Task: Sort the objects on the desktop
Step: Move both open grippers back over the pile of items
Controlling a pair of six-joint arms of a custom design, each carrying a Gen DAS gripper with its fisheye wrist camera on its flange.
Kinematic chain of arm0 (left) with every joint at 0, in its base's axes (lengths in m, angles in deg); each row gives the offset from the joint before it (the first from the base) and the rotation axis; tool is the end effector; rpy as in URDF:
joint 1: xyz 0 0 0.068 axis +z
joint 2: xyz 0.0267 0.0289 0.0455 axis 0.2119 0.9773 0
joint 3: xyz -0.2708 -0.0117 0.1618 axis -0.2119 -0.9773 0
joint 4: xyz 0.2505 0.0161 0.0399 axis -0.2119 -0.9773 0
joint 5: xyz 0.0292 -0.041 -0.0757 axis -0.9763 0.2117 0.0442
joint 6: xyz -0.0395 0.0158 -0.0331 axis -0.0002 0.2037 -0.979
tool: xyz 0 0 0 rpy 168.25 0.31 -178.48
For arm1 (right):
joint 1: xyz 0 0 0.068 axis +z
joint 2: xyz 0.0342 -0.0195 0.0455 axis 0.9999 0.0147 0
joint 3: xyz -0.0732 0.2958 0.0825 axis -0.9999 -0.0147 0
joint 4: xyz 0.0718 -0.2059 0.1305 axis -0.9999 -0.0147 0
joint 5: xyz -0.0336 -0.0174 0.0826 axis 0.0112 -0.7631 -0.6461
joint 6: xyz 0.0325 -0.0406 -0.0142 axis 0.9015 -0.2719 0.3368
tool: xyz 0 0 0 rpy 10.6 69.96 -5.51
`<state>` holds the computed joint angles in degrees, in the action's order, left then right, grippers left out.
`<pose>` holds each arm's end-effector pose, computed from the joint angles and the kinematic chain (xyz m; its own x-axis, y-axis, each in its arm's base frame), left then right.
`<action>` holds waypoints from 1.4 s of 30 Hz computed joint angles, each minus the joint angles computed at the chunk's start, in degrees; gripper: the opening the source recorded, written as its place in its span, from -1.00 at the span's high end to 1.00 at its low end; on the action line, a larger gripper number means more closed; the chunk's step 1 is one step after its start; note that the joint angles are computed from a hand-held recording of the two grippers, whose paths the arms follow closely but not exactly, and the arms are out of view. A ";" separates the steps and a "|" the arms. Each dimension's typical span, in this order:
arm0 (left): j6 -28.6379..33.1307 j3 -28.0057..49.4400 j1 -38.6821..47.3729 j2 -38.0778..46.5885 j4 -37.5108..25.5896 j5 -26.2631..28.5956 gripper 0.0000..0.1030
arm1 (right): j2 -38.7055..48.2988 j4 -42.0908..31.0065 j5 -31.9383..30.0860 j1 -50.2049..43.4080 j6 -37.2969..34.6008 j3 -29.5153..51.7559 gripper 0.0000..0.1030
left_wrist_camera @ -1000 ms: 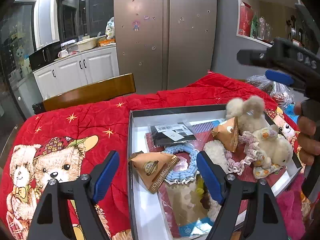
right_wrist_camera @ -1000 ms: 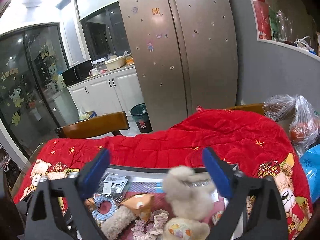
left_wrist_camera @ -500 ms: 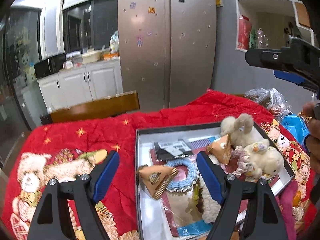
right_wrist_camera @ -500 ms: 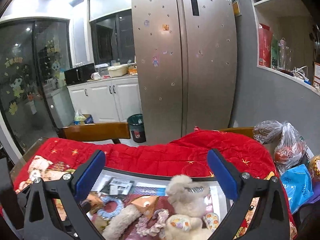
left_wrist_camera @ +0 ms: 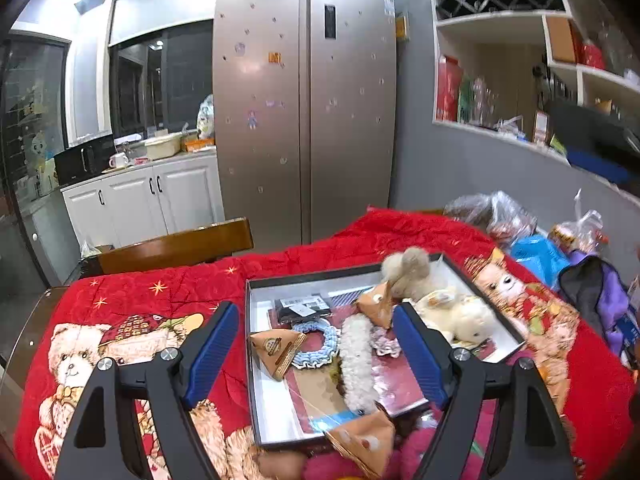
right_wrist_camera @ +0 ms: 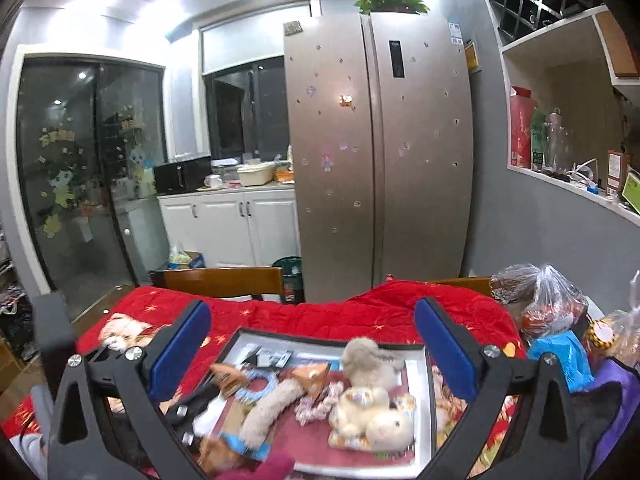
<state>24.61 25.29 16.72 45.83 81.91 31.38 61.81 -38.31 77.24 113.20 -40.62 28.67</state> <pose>0.2855 0.0102 0.3114 -0.4673 0.1363 -0.8735 0.3078 0.9513 -0.0162 0.2755 0.1138 0.3701 -0.3668 0.0193 -0.9301 -0.1384 0.9875 0.0750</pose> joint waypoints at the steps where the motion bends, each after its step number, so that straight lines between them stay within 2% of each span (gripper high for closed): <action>1: -0.18 -0.33 0.37 -1.38 -0.74 0.28 -0.58 | -2.60 -0.73 0.13 0.61 0.22 -1.49 -1.00; 5: -0.58 -1.21 2.16 -7.23 -5.62 0.83 -0.58 | -12.55 -5.40 1.54 3.57 1.02 -6.11 -1.00; 9: 0.80 -2.57 5.01 -12.63 -11.07 4.33 -0.58 | -21.76 -10.92 10.07 10.76 1.01 -9.39 -1.00; 15: 4.35 -6.22 11.90 -19.72 -18.12 11.25 -0.64 | -31.07 -16.64 18.08 21.67 0.62 -12.18 -1.00; 18: 4.61 -8.75 14.58 -21.26 -19.01 14.78 -0.64 | -33.36 -14.46 20.75 26.67 -0.69 -15.55 -1.00; 22: 3.39 -14.09 18.17 -24.33 -16.08 19.70 -0.64 | -35.38 -5.51 22.30 29.92 -3.26 -23.15 -1.00; 25: 3.30 -16.52 17.27 -23.79 -14.18 20.70 -0.64 | -35.18 1.86 18.81 27.93 -4.49 -29.27 -1.00; 27: 2.91 -19.27 15.54 -23.37 -10.37 19.60 -0.64 | -32.98 1.38 16.08 25.72 -4.62 -31.07 -1.00; 30: 1.70 -23.37 11.25 -23.01 -3.50 13.17 -0.64 | -31.09 3.56 16.41 24.01 -5.59 -34.59 -1.00; 31: 1.96 -24.00 9.92 -22.36 -2.34 11.32 -0.64 | -30.09 2.16 15.32 22.68 -6.09 -34.69 -1.00; 33: 3.04 -24.92 7.84 -20.74 -0.73 8.75 -0.64 | -29.32 3.88 15.07 20.76 -7.02 -36.39 -1.00; 35: 3.86 -25.90 6.58 -19.34 0.80 6.73 -0.64 | -28.95 4.33 9.30 15.67 -6.92 -37.48 -1.00; 38: 4.74 -27.21 5.22 -17.50 2.89 4.65 -0.64 | -27.58 5.01 -3.03 6.18 -7.60 -38.76 -1.00; 42: 6.51 -26.26 4.79 -15.39 0.96 4.49 -0.64 | -24.89 4.61 -19.04 -3.80 -7.68 -39.60 -1.00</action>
<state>31.12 -0.97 21.51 30.44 82.86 35.87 36.92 -33.70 58.21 109.39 -48.30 -10.93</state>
